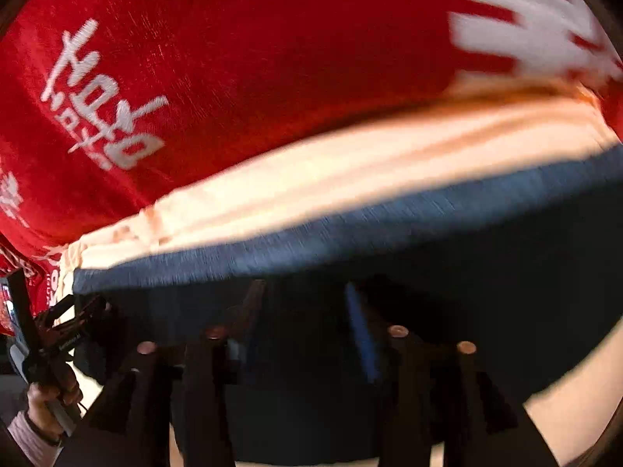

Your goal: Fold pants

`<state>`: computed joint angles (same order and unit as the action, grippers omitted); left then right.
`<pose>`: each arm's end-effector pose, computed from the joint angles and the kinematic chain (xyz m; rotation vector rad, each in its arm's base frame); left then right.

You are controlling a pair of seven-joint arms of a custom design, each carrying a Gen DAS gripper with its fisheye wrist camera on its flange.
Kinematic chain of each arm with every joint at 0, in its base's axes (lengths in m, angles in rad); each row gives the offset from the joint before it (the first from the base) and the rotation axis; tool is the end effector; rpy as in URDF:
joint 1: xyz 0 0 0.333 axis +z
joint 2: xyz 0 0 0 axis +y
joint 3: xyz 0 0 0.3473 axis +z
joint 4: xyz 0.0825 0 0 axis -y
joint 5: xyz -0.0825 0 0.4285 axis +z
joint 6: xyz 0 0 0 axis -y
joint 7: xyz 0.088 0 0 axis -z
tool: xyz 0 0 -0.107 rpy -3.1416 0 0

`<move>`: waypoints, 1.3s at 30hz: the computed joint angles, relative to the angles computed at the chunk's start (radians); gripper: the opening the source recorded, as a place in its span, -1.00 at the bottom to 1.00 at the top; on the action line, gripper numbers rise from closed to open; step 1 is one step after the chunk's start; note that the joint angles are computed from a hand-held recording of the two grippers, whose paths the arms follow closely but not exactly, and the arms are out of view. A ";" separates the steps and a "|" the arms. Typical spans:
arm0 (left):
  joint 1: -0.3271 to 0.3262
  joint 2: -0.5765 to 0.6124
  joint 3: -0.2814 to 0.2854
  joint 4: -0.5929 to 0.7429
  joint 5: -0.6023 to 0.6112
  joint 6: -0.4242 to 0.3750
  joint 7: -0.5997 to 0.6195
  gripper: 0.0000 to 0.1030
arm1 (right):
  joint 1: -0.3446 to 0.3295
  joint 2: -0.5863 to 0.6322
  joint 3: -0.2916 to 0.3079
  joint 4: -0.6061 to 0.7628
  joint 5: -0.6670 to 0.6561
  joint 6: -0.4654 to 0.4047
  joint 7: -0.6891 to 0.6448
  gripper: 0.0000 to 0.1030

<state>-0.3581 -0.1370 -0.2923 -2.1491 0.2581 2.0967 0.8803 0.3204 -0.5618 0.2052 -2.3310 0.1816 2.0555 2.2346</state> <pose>0.4467 -0.3298 0.4793 -1.9438 2.1068 -0.0642 0.3682 0.2408 0.5837 -1.7899 2.2254 0.0071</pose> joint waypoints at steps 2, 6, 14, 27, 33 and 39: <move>-0.019 -0.027 -0.014 -0.004 -0.024 -0.027 0.002 0.94 | 0.010 -0.093 -0.015 -0.057 0.027 -0.037 0.005 -0.10; -0.068 -0.039 -0.044 0.021 -0.081 -0.066 -0.012 0.94 | 0.000 -0.274 -0.039 -0.160 0.074 -0.146 0.022 -0.10; -0.169 0.107 -0.103 0.201 -0.115 -0.086 0.005 0.94 | -0.091 -0.513 -0.072 -0.260 0.116 -0.288 0.043 -0.09; -0.327 0.484 -0.075 0.605 0.073 -0.125 -0.220 0.94 | -0.256 -0.351 -0.147 -0.210 0.020 -0.048 -0.247 -0.15; -0.363 0.573 -0.042 0.706 0.101 -0.146 -0.291 0.94 | -0.228 -0.173 -0.159 -0.165 0.029 0.061 -0.396 -0.15; -0.397 0.678 0.003 0.843 0.154 -0.187 -0.317 0.94 | -0.280 -0.121 -0.172 -0.158 -0.014 0.111 -0.442 -0.20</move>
